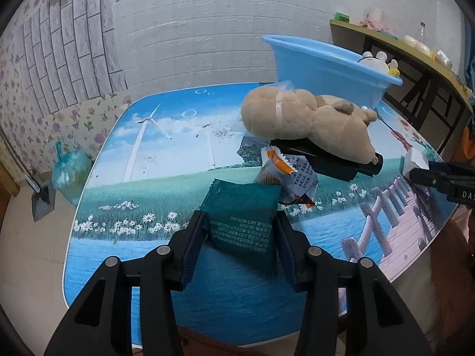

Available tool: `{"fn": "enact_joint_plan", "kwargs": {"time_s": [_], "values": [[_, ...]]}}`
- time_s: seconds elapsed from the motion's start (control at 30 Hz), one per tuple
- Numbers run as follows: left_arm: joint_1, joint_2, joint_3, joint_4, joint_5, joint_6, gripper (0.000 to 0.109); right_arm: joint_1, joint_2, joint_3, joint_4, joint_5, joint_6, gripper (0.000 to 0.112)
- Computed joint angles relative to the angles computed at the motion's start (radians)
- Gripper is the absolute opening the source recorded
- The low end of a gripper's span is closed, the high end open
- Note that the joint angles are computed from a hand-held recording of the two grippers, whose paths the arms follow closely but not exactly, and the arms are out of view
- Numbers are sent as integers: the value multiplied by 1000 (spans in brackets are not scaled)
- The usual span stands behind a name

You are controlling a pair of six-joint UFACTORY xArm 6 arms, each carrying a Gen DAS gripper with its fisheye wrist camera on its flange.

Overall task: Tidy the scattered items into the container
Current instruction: 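Lift the green packet with left while right lifts the charger toward the basin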

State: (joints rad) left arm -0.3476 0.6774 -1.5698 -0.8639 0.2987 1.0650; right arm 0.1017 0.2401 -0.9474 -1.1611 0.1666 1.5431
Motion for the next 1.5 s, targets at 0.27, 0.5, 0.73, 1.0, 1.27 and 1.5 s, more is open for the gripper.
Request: {"fn": "enact_joint_plan", "kwargs": {"time_s": [0.27,0.5,0.73,1.0,1.27,1.5], "values": [[1,3,-4,-3,1,3,45,-10,18,-23,-71,-6,65,50],[21,1,-18,-15,48,-63,40,-19,-10,-9,-152,-38,141,49],[18,-33,12,-55,16,-29,40,-21,-28,-8,-218,-36,207,48],[17,-79,33,-73,-23,-43,40,-22,-76,4,-359,-30,352,47],[15,-105,37,-83,-24,-54,40,-24,-100,7,-445,-29,441,47],[6,-124,24,-96,-13,-44,40,-14,-123,3,-476,-14,456,47]]}}
